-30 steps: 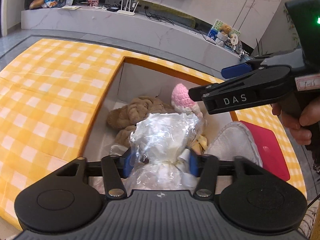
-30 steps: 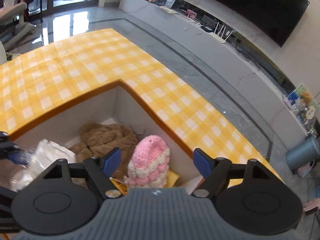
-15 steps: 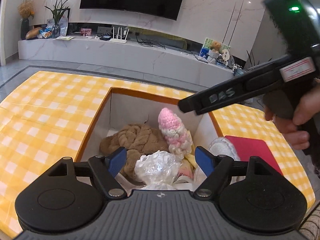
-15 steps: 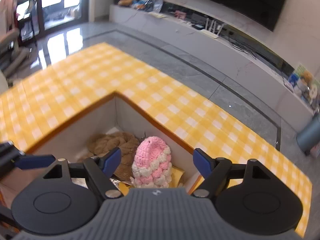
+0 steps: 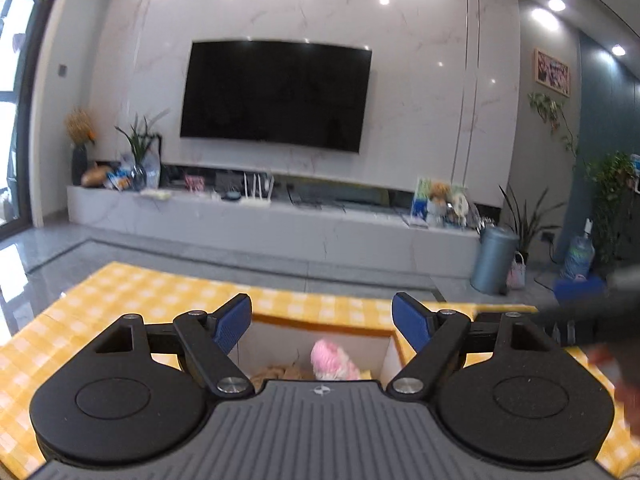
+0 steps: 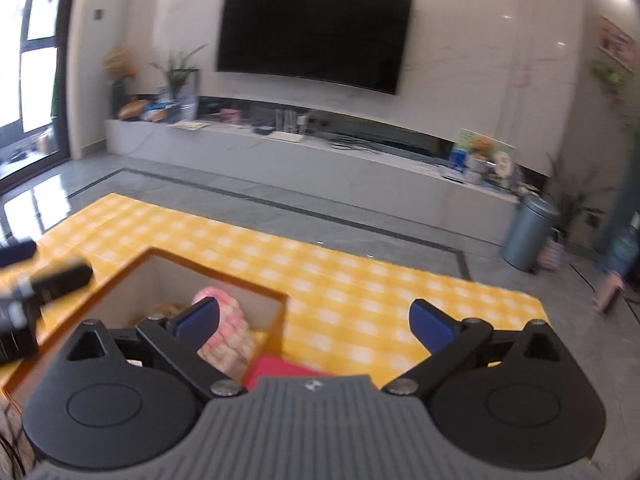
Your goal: Organize soft objects
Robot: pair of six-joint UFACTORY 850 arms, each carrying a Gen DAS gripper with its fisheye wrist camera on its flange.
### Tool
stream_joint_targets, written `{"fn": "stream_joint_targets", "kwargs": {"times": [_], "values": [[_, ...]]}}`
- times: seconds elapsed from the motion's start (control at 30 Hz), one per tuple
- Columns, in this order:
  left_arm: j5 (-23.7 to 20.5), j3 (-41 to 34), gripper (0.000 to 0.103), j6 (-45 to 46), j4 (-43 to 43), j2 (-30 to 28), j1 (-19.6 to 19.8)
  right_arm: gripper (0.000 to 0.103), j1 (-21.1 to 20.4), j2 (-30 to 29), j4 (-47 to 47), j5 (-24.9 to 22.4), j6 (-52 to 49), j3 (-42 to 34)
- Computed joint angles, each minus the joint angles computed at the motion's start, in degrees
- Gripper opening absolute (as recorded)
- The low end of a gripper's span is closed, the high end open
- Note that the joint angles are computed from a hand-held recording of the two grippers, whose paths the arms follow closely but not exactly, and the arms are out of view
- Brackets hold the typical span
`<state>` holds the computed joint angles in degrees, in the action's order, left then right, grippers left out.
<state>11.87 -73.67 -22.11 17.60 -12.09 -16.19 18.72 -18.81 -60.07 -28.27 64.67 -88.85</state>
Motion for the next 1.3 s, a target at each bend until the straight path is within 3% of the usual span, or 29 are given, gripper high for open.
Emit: {"fn": "stream_joint_targets", "kwargs": {"times": [0.07, 0.13, 0.27, 0.37, 0.53, 0.67, 0.9, 1.3], "values": [[0.89, 0.54, 0.094, 8.17, -5.1, 0.39, -1.25, 0.1, -0.03, 2.57, -1.09, 1.66, 2.53, 4.14], [3.84, 1.79, 0.094, 9.63, -4.33, 0.69, -2.16, 0.1, -0.04, 4.43, -2.07, 2.78, 4.91, 7.37], [6.59, 2.93, 0.094, 8.52, -3.33, 0.33, -4.29, 0.1, 0.49, 7.33, -15.08, 2.65, 19.04, 14.29], [6.2, 2.76, 0.094, 6.17, -1.78, -0.78, -5.52, 0.1, -0.47, 8.26, -18.4, 3.9, 22.88, 17.53], [5.59, 2.77, 0.093, 22.91, -16.36, -2.47, -7.87, 0.1, -1.5, 9.07, -33.93, 2.77, 41.15, 21.71], [4.69, 2.74, 0.093, 24.91, -18.48, -3.37, -8.41, 0.1, -1.86, 10.12, -48.96, 1.74, 56.35, 25.43], [6.55, 3.79, 0.093, 32.36, -25.21, -3.73, -9.38, 0.1, -1.74, 9.96, -57.14, -0.86, 63.09, 27.89], [7.07, 4.13, 0.093, 28.86, -21.11, -3.41, -9.74, 0.1, -1.81, 10.33, -56.95, -1.73, 64.45, 28.49]]}}
